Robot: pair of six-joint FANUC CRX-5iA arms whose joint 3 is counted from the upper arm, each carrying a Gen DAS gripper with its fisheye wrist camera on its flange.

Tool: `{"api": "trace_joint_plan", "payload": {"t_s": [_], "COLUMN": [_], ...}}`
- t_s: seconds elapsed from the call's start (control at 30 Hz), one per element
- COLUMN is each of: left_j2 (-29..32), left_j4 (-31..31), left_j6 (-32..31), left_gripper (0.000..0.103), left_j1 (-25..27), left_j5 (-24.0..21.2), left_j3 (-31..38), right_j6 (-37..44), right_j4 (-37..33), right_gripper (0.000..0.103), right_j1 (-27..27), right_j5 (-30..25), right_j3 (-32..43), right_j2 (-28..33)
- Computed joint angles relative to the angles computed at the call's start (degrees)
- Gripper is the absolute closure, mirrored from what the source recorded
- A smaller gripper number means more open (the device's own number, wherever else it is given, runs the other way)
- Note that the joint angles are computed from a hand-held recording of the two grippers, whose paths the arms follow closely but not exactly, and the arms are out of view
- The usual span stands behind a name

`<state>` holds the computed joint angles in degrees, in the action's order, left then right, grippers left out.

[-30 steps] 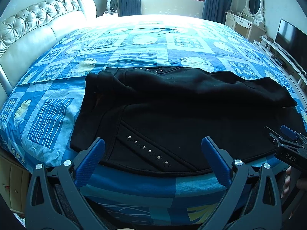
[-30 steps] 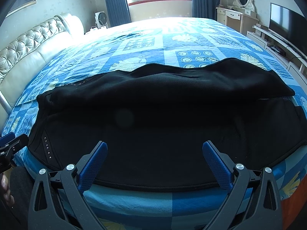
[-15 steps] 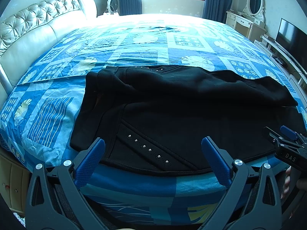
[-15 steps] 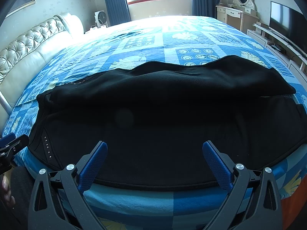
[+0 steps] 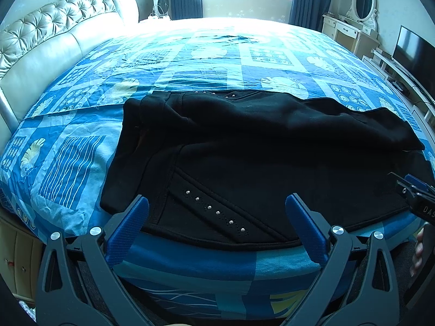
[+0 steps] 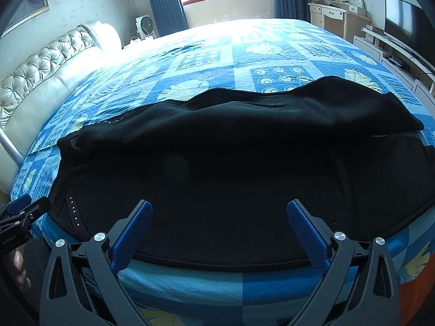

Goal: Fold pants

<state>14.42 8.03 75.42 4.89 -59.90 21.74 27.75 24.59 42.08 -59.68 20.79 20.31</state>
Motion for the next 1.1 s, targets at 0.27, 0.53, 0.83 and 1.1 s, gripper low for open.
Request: {"api": "trace_joint_plan", "payload": {"t_s": [0.27,0.53,0.83,1.1], "left_j2": [1.3,4.5,6.7,8.8], "left_j4": [-0.6,3.6,2.7,3.3], "left_j6": [0.5,1.7,4.8,5.8], "left_gripper": [0.002,0.002,0.002,0.002], "left_j1": [1.2,3.8,3.3,4.0], "left_j5": [0.4,-2.6,-6.0,-10.6], "left_j3": [0.4,1.6,4.7,6.7], "right_j6": [-14.8,-44.6,-53.4,-59.8], "right_j4": [5.2,6.7,11.1,15.3], "right_gripper": [0.004,0.005,0.007,0.098], "right_j1": [-8.8,-23.0,-28.7,-33.7], "right_j5": [8.5,29.9,41.5,42.5], "right_j3": [-19.9,-48.3,-53.5,-56.6], "right_j2": [-16.6,-37.3,-34.5,-33.7]}}
